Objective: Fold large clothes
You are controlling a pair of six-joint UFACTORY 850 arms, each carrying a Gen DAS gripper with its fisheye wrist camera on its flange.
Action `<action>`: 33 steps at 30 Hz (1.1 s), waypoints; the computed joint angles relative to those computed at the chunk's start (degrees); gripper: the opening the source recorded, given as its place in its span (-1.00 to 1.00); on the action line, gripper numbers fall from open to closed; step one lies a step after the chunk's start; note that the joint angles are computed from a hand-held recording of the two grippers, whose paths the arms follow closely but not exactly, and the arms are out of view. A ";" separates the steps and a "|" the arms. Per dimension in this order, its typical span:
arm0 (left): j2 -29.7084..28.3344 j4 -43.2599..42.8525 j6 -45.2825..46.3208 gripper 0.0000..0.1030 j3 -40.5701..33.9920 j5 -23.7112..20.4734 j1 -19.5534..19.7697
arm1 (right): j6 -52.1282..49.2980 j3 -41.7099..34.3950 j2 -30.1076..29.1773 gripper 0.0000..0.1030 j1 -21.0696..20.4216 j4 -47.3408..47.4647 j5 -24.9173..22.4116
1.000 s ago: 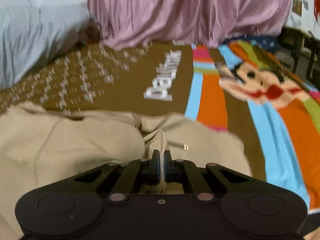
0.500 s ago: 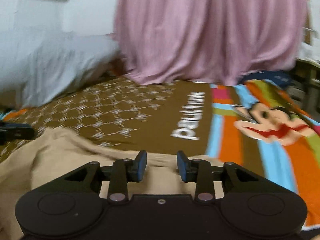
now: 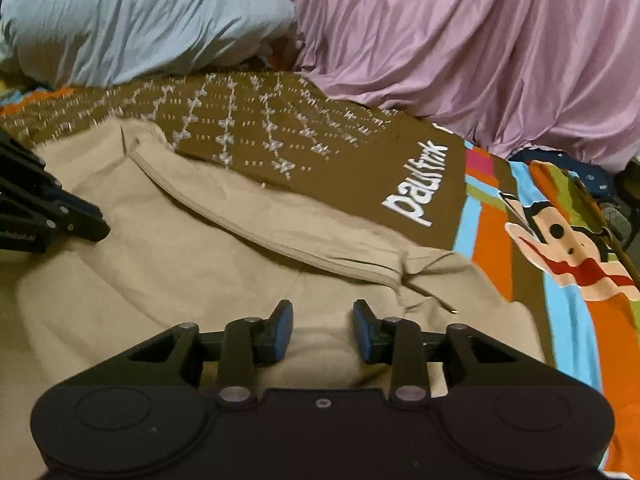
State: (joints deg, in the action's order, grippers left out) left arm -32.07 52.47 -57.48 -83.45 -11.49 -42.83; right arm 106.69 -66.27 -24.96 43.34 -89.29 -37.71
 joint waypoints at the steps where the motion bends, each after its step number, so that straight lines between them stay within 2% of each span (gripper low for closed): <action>1: 2.28 3.52 -4.07 -0.17 2.29 0.20 -0.14 | 0.41 1.25 1.65 -0.10 0.53 0.19 -0.05; 2: 4.32 6.29 -7.14 0.05 4.27 -0.12 -0.29 | -0.57 2.35 3.39 0.17 0.86 1.60 1.02; 4: 9.34 12.55 -13.11 0.18 9.50 -1.02 -0.86 | -7.98 4.56 7.43 0.40 1.06 10.06 6.59; 8: 19.67 13.93 -14.60 0.56 19.65 -5.28 -2.65 | -20.20 9.50 14.18 0.39 4.95 22.46 5.49; 12: 29.69 14.01 -16.22 0.71 28.83 -10.21 -4.70 | -29.74 13.87 20.25 0.40 10.67 34.13 -0.83; 16: 38.25 13.03 -17.05 0.75 36.41 -16.95 -7.79 | -22.28 18.91 26.26 0.53 16.23 35.18 -5.32; 20: 44.96 9.79 -15.09 0.84 41.51 -21.72 -11.14 | -16.27 20.82 28.68 0.53 21.68 36.66 -12.09; 24: 48.81 8.03 -11.63 0.84 44.59 -25.43 -14.44 | -13.23 20.84 29.68 0.53 26.45 40.85 -23.26; 28: 48.18 7.70 -7.95 0.84 45.11 -26.66 -16.78 | -8.38 22.28 33.33 0.54 32.07 41.87 -32.55; 31: 43.89 10.54 -6.87 0.84 43.53 -29.40 -18.86 | -8.28 22.62 34.76 0.69 35.39 40.40 -34.39; 33: 40.21 14.14 -7.35 0.84 42.25 -32.40 -20.27 | -9.69 22.47 34.77 0.72 36.66 39.53 -34.01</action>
State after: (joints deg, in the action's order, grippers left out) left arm 8.14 66.61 -64.83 -41.20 -43.89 -63.10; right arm 97.00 -43.80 9.80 80.00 -49.76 -71.73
